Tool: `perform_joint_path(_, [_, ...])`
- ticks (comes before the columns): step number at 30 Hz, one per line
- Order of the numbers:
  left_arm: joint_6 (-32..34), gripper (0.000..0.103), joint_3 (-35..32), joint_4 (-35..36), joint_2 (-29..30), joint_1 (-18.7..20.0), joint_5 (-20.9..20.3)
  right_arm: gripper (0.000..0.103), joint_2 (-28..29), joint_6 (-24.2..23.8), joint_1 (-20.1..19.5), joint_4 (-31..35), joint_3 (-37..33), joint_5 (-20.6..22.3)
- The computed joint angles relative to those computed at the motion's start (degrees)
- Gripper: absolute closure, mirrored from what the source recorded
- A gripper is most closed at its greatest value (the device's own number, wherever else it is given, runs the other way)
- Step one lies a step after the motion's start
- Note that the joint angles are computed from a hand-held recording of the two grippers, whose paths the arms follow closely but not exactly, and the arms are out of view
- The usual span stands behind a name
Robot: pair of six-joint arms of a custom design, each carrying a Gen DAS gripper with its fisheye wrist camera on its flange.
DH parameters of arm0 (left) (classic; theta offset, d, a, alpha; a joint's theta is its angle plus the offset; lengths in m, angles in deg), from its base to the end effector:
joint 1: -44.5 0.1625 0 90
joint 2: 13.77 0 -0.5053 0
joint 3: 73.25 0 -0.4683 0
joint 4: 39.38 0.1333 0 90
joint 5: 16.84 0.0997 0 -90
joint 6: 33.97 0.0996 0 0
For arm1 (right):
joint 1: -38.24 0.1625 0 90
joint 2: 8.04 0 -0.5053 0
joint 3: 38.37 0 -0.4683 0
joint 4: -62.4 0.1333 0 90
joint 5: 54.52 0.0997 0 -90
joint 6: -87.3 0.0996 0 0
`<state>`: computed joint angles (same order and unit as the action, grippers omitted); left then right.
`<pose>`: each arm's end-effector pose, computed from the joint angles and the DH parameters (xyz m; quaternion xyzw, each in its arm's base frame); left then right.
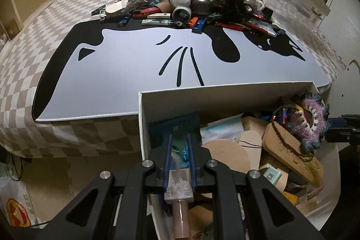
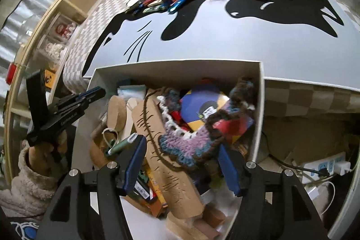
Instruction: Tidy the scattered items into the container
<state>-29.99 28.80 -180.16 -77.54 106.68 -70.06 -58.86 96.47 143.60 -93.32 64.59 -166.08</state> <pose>-0.1586 -0.7140 0.2693 0.2254 0.9166 -0.1659 0.2855 0.2854 -0.6738 0.1178 0.0306 -0.9752 0.1529 0.1568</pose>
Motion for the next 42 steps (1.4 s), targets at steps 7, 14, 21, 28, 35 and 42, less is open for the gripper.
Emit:
perform_joint_path(7, [2.02,0.058,0.75,-0.79,0.11,-0.65,-0.90,0.039,-1.18,-0.74,0.42,-3.00,0.71,0.15])
perform_joint_path(14, [3.31,0.058,1.38,-1.77,0.46,-1.19,1.26,0.039,-2.02,0.17,0.20,-5.84,1.54,0.78])
perform_joint_path(21, [3.46,0.051,1.39,-1.64,0.36,-1.12,0.38,0.039,-1.96,1.40,-0.33,-4.73,1.52,1.21])
perform_joint_path(28, [4.58,0.027,1.99,-2.36,-0.13,-1.56,-1.24,0.039,-2.78,2.56,-1.53,-4.92,2.36,5.10])
perform_joint_path(35, [4.22,0.012,2.11,-4.54,-1.29,-1.75,-2.42,0.039,-3.90,-0.53,-0.47,-5.96,2.80,3.29])
perform_joint_path(42, [2.43,0.012,-0.39,-3.32,-1.87,-0.95,-0.69,0.039,-4.61,-0.63,-0.62,-6.60,2.57,-1.48])
